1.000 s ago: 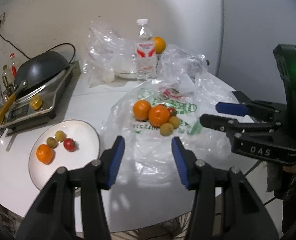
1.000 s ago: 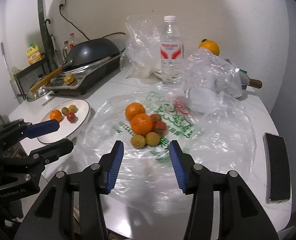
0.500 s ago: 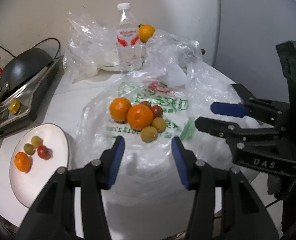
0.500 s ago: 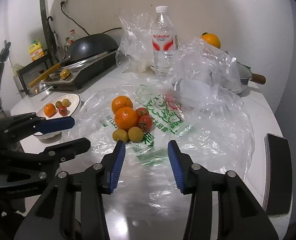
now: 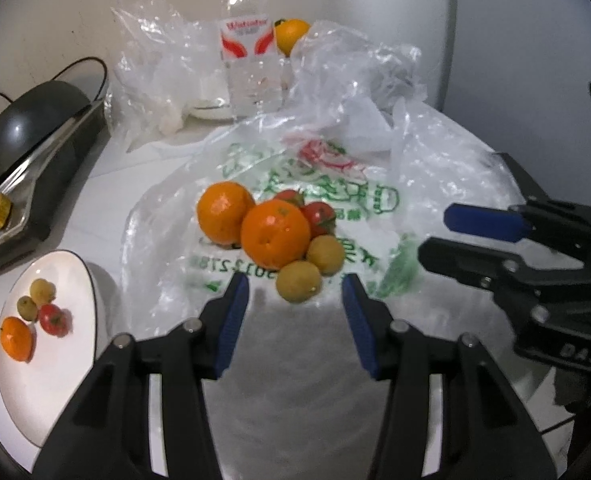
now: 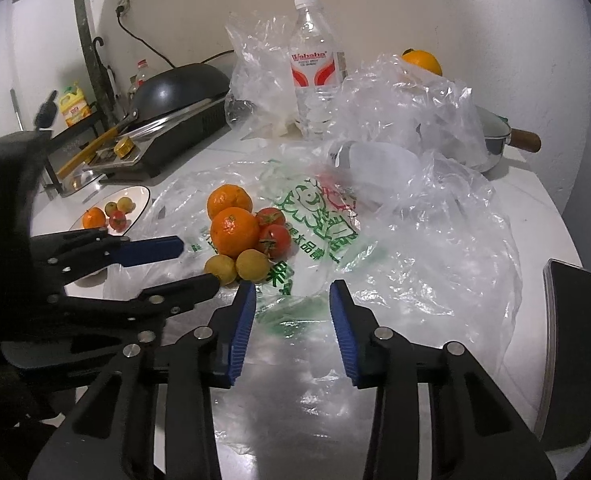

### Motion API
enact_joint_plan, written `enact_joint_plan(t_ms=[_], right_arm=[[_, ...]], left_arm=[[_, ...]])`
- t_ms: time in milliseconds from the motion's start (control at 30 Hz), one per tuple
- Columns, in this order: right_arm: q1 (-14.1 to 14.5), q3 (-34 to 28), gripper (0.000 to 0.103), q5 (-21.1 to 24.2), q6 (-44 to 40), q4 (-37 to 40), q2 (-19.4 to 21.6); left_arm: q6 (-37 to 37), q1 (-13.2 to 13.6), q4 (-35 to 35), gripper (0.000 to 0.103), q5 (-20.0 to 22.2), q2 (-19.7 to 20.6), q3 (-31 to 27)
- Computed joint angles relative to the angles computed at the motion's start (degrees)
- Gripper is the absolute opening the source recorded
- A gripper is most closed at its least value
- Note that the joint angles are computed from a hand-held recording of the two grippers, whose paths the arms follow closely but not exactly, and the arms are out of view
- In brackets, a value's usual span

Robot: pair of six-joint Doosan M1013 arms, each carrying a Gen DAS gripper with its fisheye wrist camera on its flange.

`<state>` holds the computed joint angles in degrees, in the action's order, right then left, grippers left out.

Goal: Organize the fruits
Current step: 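Move both open grippers over to the fruits on the plastic bag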

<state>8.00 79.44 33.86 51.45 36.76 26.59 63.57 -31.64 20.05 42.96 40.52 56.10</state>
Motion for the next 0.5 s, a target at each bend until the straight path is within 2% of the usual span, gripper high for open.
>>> enact_joint_plan(t_ms=[233, 500], right_arm=[[-0.1, -0.7, 0.041, 0.3, 1.5, -1.7, 0.6], [0.3, -1.9, 0.041, 1.0, 2.2, -2.9, 1.3]], left_arm=[[-0.1, 0.6, -0.7, 0.049, 1.6, 1.4, -1.8], [2.6, 1.1, -4.0, 0.046, 1.3, 1.9, -2.3]])
